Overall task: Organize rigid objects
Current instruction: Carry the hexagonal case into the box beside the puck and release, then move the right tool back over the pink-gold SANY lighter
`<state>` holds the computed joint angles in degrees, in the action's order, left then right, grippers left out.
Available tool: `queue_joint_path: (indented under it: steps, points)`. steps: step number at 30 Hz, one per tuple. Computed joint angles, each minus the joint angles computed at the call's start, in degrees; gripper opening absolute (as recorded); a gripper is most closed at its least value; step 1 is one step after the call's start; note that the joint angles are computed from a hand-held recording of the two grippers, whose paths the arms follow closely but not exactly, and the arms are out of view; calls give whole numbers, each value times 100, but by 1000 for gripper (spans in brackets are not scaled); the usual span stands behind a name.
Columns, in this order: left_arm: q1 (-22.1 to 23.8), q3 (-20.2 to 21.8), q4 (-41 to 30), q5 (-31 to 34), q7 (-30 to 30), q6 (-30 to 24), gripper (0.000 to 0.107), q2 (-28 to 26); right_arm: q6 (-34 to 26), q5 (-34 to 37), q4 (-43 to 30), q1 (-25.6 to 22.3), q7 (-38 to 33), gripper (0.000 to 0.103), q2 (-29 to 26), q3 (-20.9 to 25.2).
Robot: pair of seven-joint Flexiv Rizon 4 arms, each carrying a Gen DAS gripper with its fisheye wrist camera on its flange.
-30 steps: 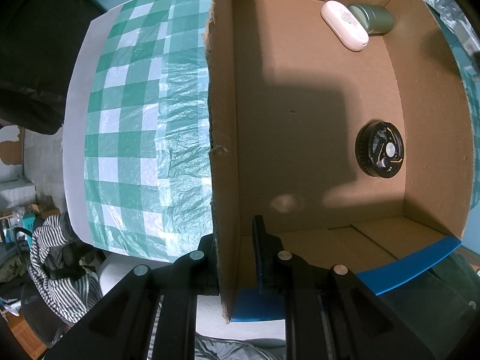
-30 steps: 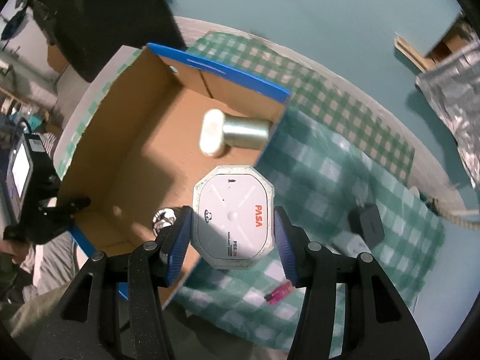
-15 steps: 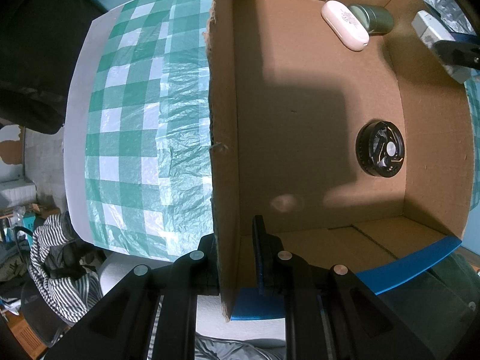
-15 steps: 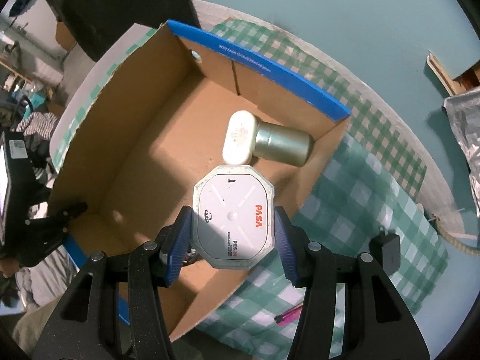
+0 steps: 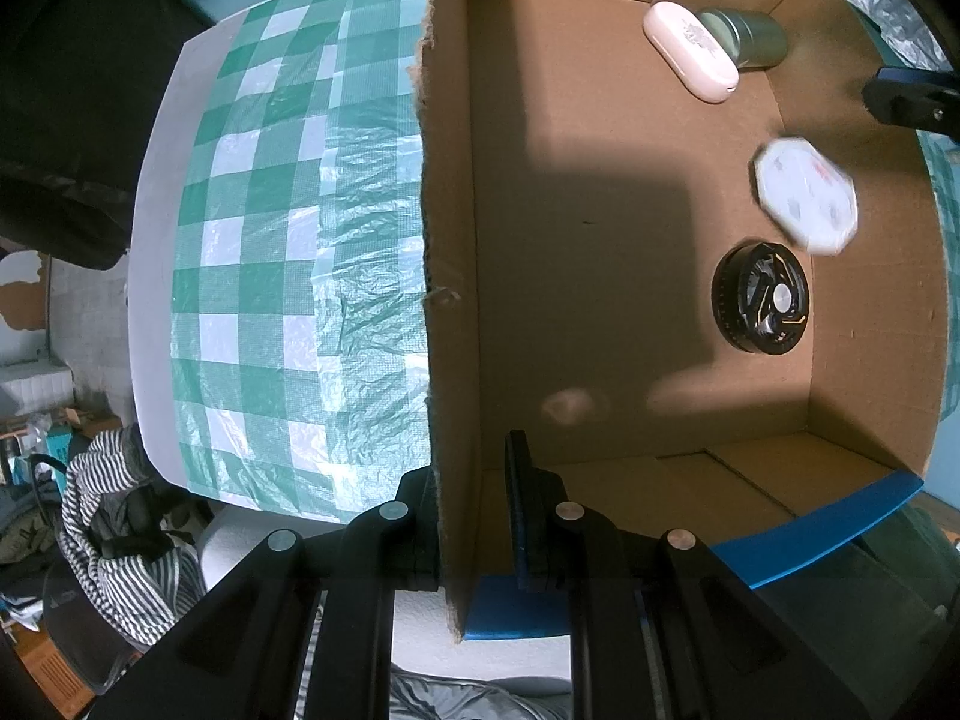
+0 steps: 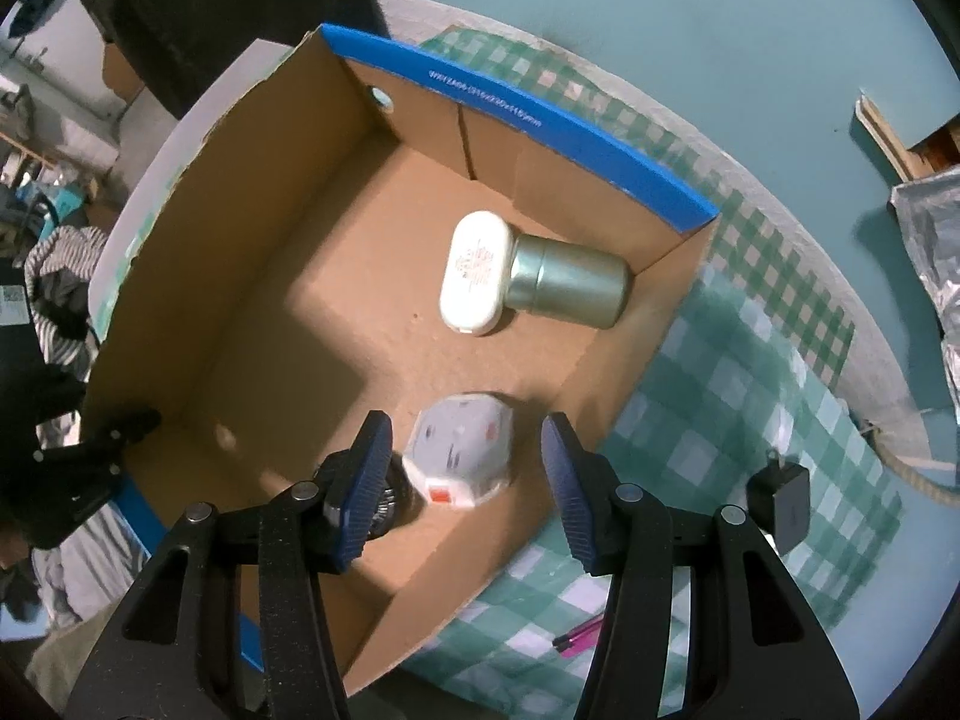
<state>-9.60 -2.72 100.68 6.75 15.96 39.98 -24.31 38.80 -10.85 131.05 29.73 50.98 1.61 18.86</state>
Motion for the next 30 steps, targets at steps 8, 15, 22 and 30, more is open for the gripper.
queue_joint_path:
  steps: [8,15,22,30]
  points:
    - [15,-6,22,-29,38,8,15,18,-382,18,-199,44,171,53,74,41]
    - [18,-1,40,-34,44,17,15,30,-670,117,-333,134,509,53,150,127]
    - [22,-4,27,-48,46,-5,15,31,-887,235,-404,284,1133,53,243,266]
    - [25,-1,-9,-59,38,-52,15,19,-897,323,-421,502,1934,53,247,415]
